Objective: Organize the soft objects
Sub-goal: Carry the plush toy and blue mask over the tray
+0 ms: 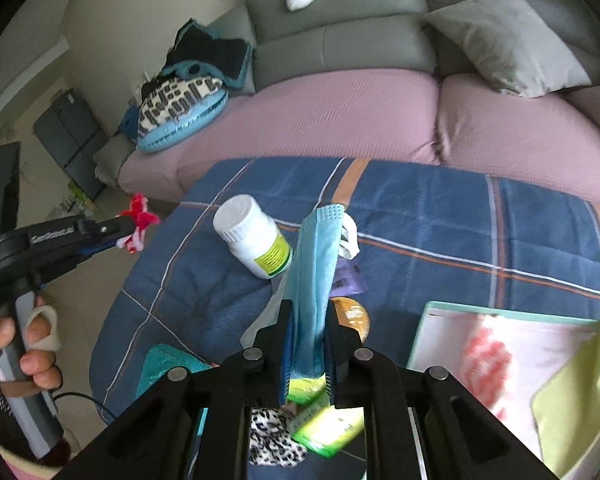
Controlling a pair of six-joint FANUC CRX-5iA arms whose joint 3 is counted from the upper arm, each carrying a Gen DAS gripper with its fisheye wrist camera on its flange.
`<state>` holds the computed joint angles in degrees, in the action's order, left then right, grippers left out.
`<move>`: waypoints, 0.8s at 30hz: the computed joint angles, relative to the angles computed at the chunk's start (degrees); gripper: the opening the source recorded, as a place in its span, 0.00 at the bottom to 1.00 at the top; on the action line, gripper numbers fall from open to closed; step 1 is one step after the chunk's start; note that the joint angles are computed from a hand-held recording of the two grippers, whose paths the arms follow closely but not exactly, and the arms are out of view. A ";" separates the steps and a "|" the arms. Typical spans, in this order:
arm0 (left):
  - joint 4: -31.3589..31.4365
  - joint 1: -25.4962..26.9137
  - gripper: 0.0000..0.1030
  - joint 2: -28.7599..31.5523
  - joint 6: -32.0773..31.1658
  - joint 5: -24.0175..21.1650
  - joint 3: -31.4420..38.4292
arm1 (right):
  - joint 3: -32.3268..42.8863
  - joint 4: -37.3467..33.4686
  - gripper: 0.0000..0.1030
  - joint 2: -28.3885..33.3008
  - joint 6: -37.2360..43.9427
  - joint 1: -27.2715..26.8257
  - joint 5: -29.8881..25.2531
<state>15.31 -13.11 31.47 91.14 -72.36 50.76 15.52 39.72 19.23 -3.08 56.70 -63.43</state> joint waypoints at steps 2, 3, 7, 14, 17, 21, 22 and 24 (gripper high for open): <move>0.99 -0.62 0.16 -1.88 -0.05 1.84 -2.60 | -2.30 1.94 0.13 -1.79 -2.64 0.91 -0.63; 1.62 -1.03 0.16 -3.01 -0.27 3.00 -4.31 | -3.07 2.65 0.13 -2.44 -3.62 1.32 -1.17; 2.11 -3.56 0.16 -5.64 -0.69 5.60 -7.87 | -6.84 5.73 0.13 -5.53 -8.09 3.30 -4.21; 4.06 -7.12 0.16 -6.35 -2.62 5.91 -8.63 | -13.99 9.19 0.13 -11.27 -17.72 6.52 -11.54; 4.25 -8.77 0.16 -6.00 -2.41 5.62 -8.36 | -16.47 9.20 0.13 -13.43 -21.14 7.81 -14.63; 5.80 -10.86 0.16 -5.08 -2.84 4.67 -8.33 | -18.83 8.04 0.13 -15.74 -24.16 9.42 -19.17; 5.52 -11.50 0.16 -4.78 -2.72 4.30 -8.01 | -19.29 7.58 0.13 -16.22 -24.87 9.84 -20.61; 5.71 -12.65 0.16 -4.14 -2.61 3.79 -7.54 | -20.54 7.09 0.13 -17.37 -26.49 10.55 -22.23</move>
<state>21.01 -25.76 27.33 88.53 -68.57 43.22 -5.02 46.81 1.86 -29.56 67.26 -85.66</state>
